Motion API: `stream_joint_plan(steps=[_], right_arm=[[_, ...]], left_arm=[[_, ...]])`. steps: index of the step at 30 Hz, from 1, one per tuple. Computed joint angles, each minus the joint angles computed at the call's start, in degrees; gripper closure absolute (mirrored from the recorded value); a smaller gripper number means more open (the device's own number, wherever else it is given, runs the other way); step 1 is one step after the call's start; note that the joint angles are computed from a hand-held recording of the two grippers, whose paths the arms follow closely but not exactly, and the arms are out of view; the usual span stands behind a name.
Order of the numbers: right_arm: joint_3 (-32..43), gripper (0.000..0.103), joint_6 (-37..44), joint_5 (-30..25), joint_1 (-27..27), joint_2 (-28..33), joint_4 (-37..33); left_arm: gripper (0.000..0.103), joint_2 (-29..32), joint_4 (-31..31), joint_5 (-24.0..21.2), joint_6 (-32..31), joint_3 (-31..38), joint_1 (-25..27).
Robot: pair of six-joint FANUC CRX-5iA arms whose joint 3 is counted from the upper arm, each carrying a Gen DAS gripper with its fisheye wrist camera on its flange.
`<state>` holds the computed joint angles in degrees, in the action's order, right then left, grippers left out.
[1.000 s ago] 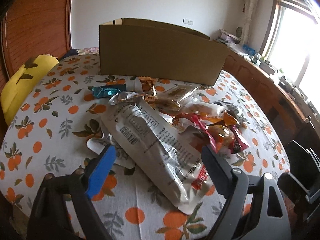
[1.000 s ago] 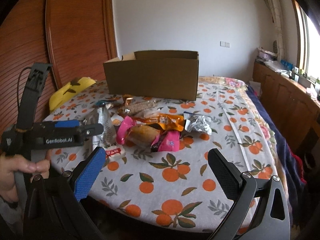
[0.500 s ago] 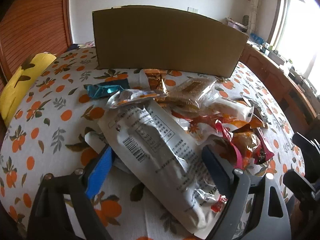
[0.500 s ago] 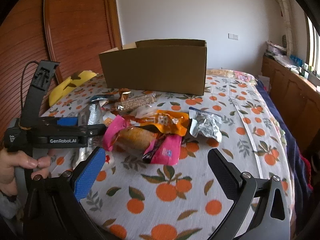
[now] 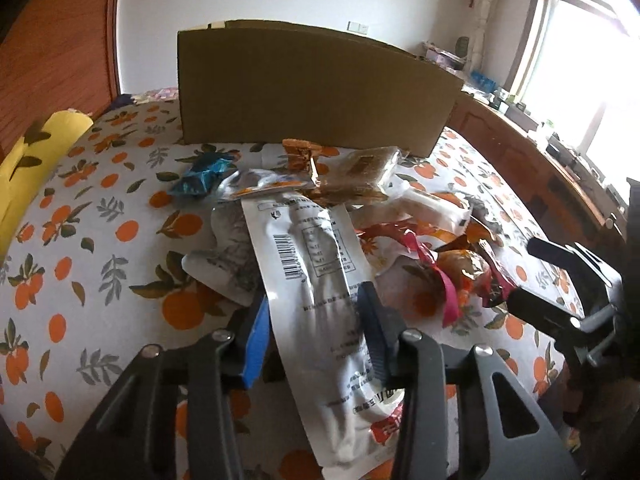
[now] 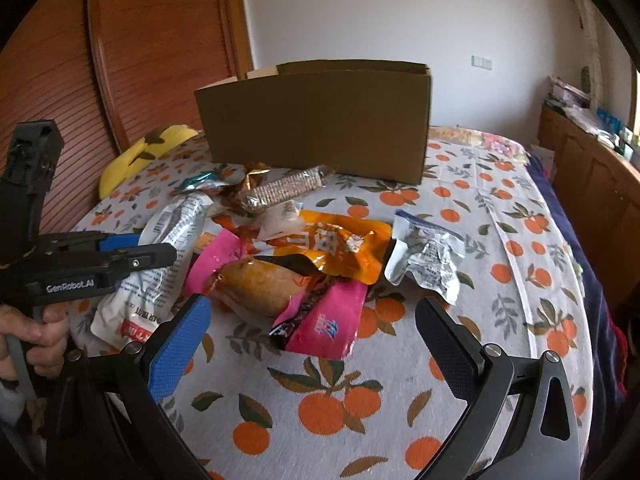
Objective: Organize snacks
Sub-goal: 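Grasp the long white barcode packet with the left tool while the right tool grasps the pink-wrapped pastry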
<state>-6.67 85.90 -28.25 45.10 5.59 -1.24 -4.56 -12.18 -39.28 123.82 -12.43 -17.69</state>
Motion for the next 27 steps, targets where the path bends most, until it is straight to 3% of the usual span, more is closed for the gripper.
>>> stream_joint_plan(steps=[6,12,17,27], right_arm=[[9.0,0.003,15.5,-9.5,-3.2,3.5,-12.3],[16.2,0.015,26.1,-18.5,-4.9,6.8,-19.2],[20.7,0.022,30.5,-24.9,-4.7,10.1,-19.6],[21.2,0.025,30.6,-25.5,-2.2,12.2,-13.3]], left_arm=[[0.067,-2.3,2.3,0.4,-3.8,-2.1,1.7],[0.068,-3.2,3.6,0.8,-5.8,-3.1,2.3],[0.068,-3.7,2.5,0.0,-6.4,-2.5,1.5],[0.068,-3.6,3.5,0.4,-7.6,-2.3,1.0]])
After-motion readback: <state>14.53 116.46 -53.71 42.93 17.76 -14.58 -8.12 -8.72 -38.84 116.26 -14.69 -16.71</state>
